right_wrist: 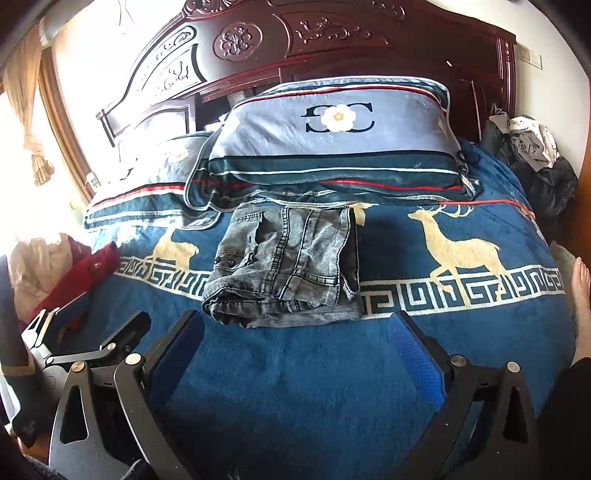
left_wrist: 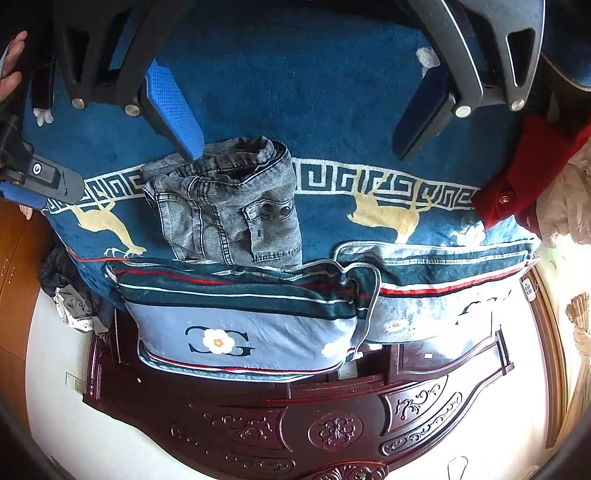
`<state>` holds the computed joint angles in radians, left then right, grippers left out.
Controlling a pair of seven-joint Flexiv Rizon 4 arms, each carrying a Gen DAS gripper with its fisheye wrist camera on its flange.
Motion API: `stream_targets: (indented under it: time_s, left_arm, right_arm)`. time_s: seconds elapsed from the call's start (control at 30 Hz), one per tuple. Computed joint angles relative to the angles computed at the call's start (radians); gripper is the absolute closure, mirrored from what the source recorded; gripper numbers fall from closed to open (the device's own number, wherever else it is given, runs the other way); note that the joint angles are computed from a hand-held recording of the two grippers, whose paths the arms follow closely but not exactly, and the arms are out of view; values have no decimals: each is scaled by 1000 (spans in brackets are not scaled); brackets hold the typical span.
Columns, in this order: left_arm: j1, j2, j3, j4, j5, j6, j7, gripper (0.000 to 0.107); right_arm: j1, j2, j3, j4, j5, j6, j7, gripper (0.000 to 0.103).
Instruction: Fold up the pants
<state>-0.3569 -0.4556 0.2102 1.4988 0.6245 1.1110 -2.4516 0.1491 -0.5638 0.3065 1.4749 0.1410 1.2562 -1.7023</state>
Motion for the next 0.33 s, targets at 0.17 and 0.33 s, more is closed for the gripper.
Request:
stream_targets:
  time_s: [0.17, 0.33]
  left_arm:
    - [19, -11, -13, 5, -39, 20, 10, 4]
    - [23, -32, -16, 1, -80, 32, 30, 4]
  right_arm:
    - [2, -15, -1, -21, 0, -10, -2, 2]
    - [0, -25, 0, -31, 2, -19, 0, 2]
